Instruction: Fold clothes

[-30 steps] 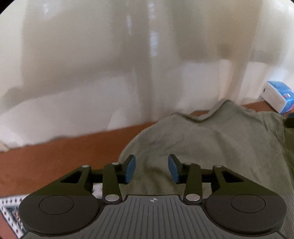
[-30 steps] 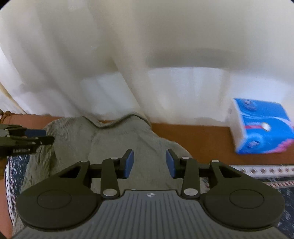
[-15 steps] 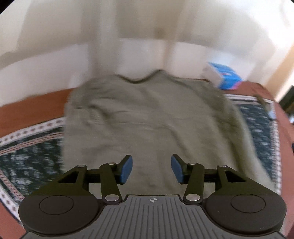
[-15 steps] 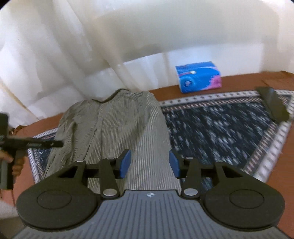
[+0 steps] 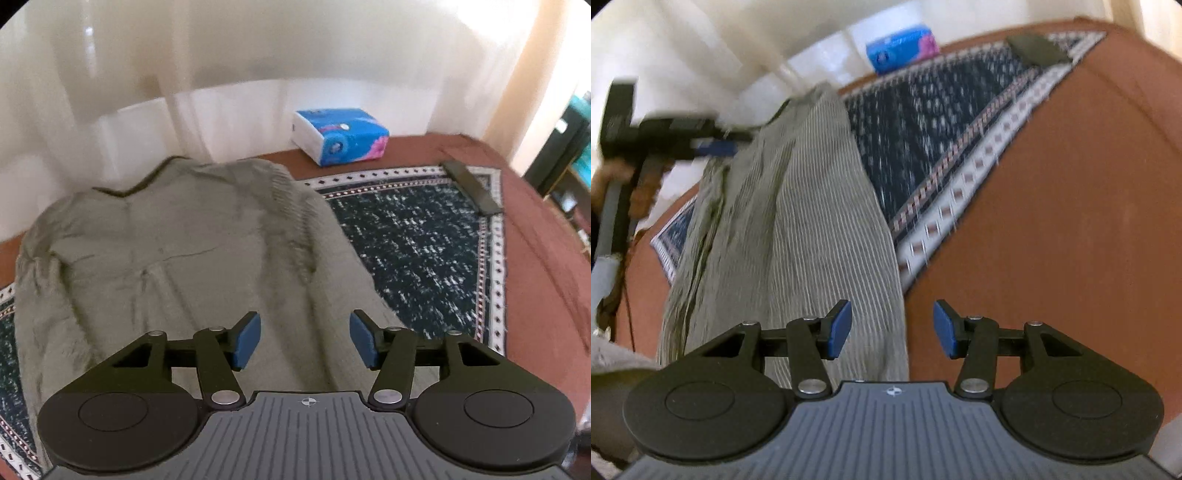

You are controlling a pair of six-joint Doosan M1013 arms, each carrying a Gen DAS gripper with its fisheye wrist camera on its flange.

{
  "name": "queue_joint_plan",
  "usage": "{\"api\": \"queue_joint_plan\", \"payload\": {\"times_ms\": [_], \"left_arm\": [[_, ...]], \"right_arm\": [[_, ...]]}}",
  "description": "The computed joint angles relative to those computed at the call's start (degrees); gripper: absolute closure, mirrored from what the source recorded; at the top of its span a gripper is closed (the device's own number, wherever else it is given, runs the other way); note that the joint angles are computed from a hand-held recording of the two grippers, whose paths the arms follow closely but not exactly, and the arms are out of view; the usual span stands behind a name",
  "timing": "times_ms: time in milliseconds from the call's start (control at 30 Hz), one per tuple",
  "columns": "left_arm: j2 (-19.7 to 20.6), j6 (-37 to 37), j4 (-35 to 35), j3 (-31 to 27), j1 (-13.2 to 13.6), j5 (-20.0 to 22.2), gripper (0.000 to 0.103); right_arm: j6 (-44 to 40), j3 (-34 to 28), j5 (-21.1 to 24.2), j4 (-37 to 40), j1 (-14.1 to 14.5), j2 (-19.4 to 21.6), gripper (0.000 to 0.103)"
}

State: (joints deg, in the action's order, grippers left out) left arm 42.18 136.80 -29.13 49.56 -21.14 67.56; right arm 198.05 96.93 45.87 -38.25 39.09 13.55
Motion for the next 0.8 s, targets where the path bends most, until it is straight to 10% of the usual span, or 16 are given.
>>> {"api": "queue_joint_plan", "payload": {"times_ms": [567,667,733,800], "left_arm": [[3.69,-13.79,19.81,-4.22,-8.97,-3.72,0.035],[5.08,-12.62,20.5,-5.67,-9.32,-2.31,0.038],[6.23,-11.77,19.74,-7.17,-9.26,-0.44,0.084],[7.06,-13.08,18.61,-8.73,-8.98,1.22,0.099]], "right_arm": [[-0.99,8.34,-19.91,-0.65,-2.29,-2.85,0.059],[-1.39,8.06,-19.85,1.66,-2.68,-2.53,0.098],[-0.96,7.29,-18.24,1.62,-2.36,-2.6,0.101],[-0.53,6.47,-16.57,1.52,-2.01,-2.66,0.101]]}}
